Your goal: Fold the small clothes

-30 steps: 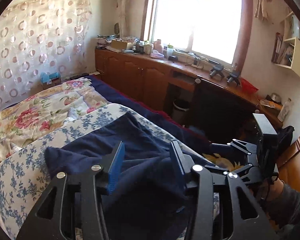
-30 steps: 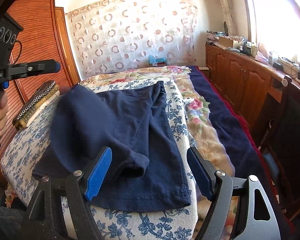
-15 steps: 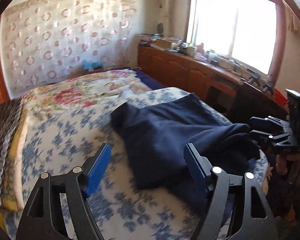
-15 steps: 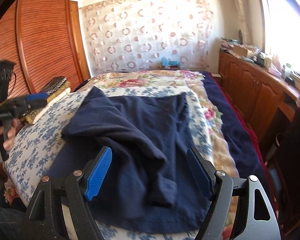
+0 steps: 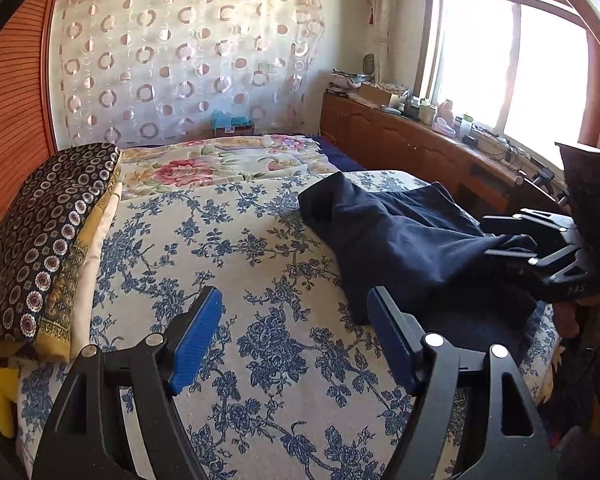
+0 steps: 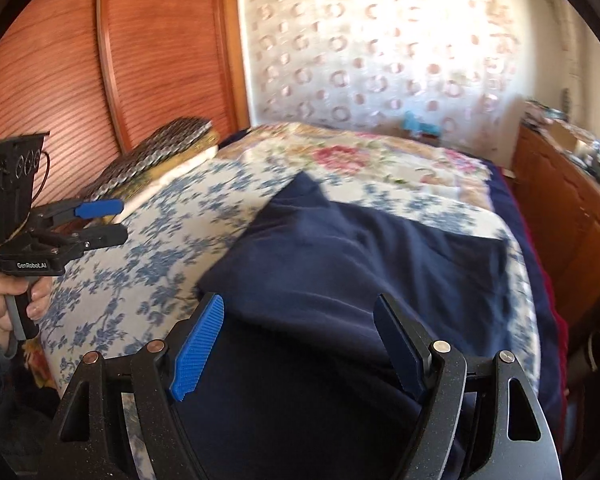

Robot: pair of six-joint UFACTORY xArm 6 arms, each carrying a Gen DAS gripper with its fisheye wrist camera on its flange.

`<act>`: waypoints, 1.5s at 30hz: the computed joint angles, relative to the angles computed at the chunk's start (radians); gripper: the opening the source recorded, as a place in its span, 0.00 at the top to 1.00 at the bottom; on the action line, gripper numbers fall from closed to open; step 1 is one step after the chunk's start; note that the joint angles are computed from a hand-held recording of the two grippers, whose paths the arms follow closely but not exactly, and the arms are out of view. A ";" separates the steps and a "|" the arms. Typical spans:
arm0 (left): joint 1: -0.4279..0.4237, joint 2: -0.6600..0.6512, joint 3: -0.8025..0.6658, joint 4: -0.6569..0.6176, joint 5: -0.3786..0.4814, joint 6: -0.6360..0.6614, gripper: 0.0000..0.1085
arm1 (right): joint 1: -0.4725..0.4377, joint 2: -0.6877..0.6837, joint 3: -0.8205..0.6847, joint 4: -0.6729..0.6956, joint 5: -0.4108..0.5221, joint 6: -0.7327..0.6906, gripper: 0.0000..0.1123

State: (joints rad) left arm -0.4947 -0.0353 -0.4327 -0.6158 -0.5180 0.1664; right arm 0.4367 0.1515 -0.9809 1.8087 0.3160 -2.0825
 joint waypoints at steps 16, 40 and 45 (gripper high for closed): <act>0.049 -0.060 0.069 0.128 -0.015 -0.120 0.30 | 0.163 0.288 -0.221 -0.711 -0.216 0.541 0.30; 0.061 -0.028 0.047 0.241 0.017 -0.196 0.30 | -0.038 0.254 -0.383 -0.276 -0.092 0.327 0.90; 0.056 -0.011 0.033 0.246 0.023 -0.196 0.30 | -0.050 0.328 -0.479 -0.484 -0.181 0.570 0.91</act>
State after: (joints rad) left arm -0.4390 -0.0463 -0.3996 -0.3699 -0.4946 -0.0297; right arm 0.3867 0.4792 -1.4601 1.3244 0.1354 -1.5125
